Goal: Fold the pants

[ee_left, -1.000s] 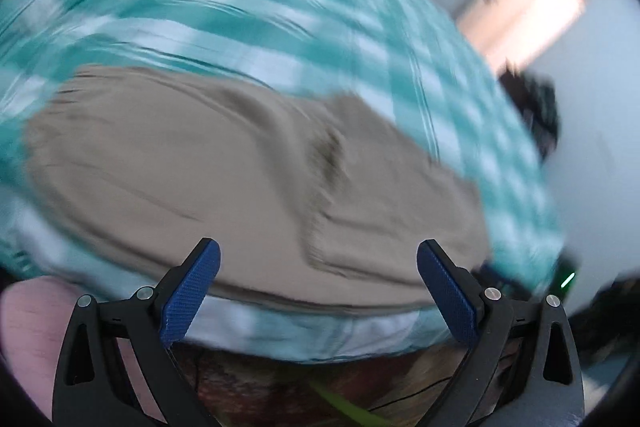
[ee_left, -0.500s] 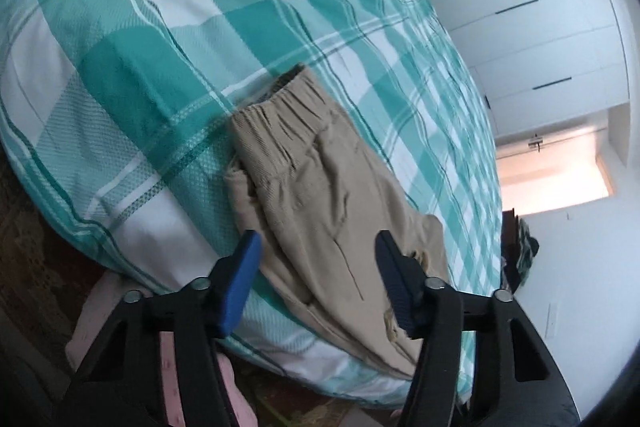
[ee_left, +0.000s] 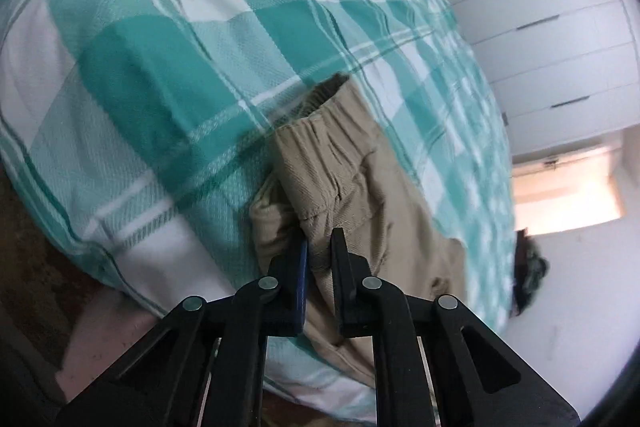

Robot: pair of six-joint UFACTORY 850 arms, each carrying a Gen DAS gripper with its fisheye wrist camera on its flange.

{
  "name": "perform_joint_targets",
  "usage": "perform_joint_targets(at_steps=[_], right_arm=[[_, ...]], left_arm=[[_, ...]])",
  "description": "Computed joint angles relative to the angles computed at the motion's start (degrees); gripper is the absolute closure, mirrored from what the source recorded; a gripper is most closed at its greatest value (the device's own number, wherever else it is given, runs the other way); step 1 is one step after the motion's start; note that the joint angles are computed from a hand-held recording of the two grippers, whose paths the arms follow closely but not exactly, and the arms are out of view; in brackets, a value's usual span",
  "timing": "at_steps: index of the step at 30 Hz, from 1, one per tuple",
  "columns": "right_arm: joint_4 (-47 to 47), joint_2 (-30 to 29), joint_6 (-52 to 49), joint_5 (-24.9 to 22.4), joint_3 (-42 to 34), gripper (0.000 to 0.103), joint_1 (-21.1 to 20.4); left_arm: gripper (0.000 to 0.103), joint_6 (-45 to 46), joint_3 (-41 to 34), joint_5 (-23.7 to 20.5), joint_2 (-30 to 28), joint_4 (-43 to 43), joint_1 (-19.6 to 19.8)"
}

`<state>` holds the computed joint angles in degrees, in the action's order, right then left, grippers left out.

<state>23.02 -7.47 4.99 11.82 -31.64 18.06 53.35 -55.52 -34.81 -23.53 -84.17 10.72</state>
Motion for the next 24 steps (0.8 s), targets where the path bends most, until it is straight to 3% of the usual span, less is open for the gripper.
perform_joint_targets(at_steps=[7, 10, 11, 12, 14, 18, 24], right_arm=[[0.7, 0.0, -0.9, -0.2, -0.1, 0.046, 0.0], [0.1, 0.1, -0.2, -0.3, -0.2, 0.046, -0.1], [-1.0, 0.1, 0.8, -0.2, -0.1, 0.046, -0.3], [-1.3, 0.1, 1.2, -0.2, -0.1, 0.046, -0.3], [-0.7, 0.0, 0.6, -0.1, -0.2, 0.046, -0.2], [0.6, -0.2, -0.8, 0.0, -0.4, 0.044, -0.1], [0.3, -0.2, -0.5, 0.0, -0.3, 0.043, -0.2]], left_arm=[[0.096, -7.6, 0.2, 1.0, -0.4, 8.5, 0.7], [0.091, -8.7, -0.5, 2.0, 0.5, 11.9, -0.1], [0.085, -8.8, -0.4, 1.7, 1.0, 12.0, 0.1], [0.068, -7.6, 0.3, 1.6, 2.0, 10.5, 0.7], [0.045, -5.6, 1.6, 3.1, 3.9, 7.0, 1.7], [0.044, -7.1, 0.9, 1.4, 2.8, 7.5, 3.1], [0.044, -11.1, -1.7, 0.6, -1.0, 12.6, 0.7]])
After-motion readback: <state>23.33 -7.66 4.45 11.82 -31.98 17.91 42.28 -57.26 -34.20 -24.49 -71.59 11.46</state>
